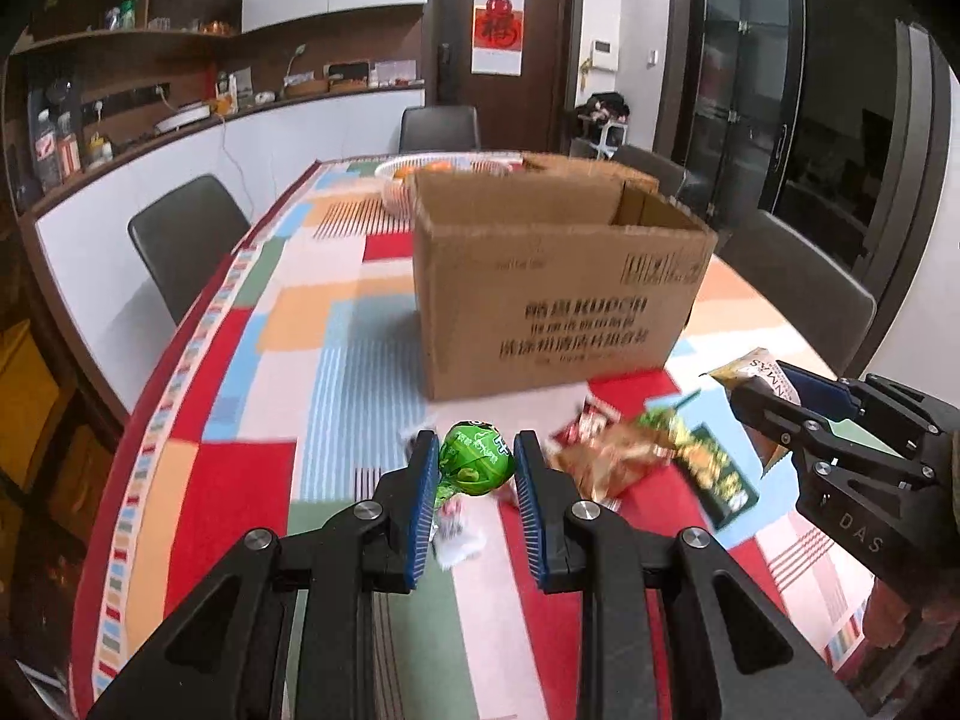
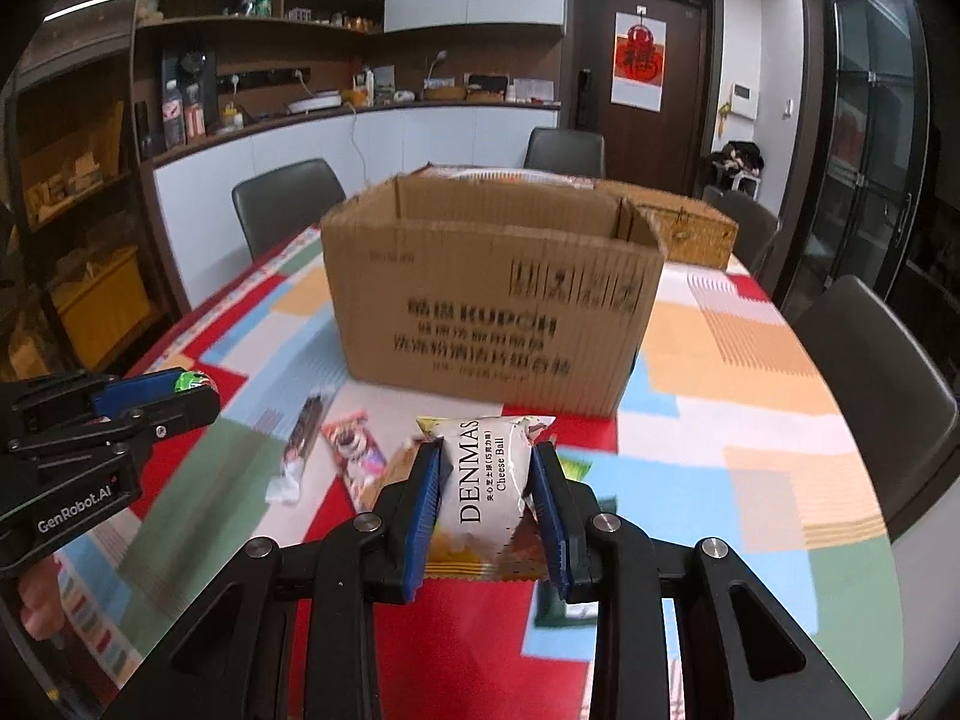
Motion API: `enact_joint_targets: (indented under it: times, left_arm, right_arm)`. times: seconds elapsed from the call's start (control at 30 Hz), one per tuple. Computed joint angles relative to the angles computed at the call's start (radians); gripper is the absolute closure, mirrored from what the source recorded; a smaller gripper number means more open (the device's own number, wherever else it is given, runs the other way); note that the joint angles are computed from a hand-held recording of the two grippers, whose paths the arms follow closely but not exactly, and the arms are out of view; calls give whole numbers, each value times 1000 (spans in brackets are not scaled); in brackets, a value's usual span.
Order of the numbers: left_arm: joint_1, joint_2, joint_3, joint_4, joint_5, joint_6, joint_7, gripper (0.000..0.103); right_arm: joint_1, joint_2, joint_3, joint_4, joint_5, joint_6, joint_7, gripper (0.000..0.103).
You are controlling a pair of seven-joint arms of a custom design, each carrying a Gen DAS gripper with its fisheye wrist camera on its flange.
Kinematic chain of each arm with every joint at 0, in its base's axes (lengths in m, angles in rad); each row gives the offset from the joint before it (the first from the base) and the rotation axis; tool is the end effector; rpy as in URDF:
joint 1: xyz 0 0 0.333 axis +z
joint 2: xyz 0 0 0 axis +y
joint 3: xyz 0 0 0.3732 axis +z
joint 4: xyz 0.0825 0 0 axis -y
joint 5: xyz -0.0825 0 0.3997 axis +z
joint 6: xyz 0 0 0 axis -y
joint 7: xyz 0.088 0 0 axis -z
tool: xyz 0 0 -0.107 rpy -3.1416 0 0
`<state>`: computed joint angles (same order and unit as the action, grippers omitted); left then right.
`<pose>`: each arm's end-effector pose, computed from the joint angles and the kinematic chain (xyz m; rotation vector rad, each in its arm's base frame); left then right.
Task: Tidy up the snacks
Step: 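Carry the lollipop and DENMAS pack into the box and open both tools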
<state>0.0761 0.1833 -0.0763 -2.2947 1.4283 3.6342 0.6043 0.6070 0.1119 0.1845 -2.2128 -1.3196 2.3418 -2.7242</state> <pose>0.5072 -0.1255 0.3926 -1.1669 2.2922 -1.0865 0.4118 0.3932 0.3849 -1.5269 1.9055 -0.9543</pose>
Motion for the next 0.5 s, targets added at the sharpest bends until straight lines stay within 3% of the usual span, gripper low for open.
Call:
enact_joint_targets:
  times: [0.4,0.5]
  left_arm:
    - [-49,63,-7,198,96,17,-154,77]
    - [-81,100,9,298,206,24,-285,77]
  right_arm:
    - [-62,-31,-28,35,-73,40,-36,71]
    - [-83,-35,-39,50,-99,49,-39,71]
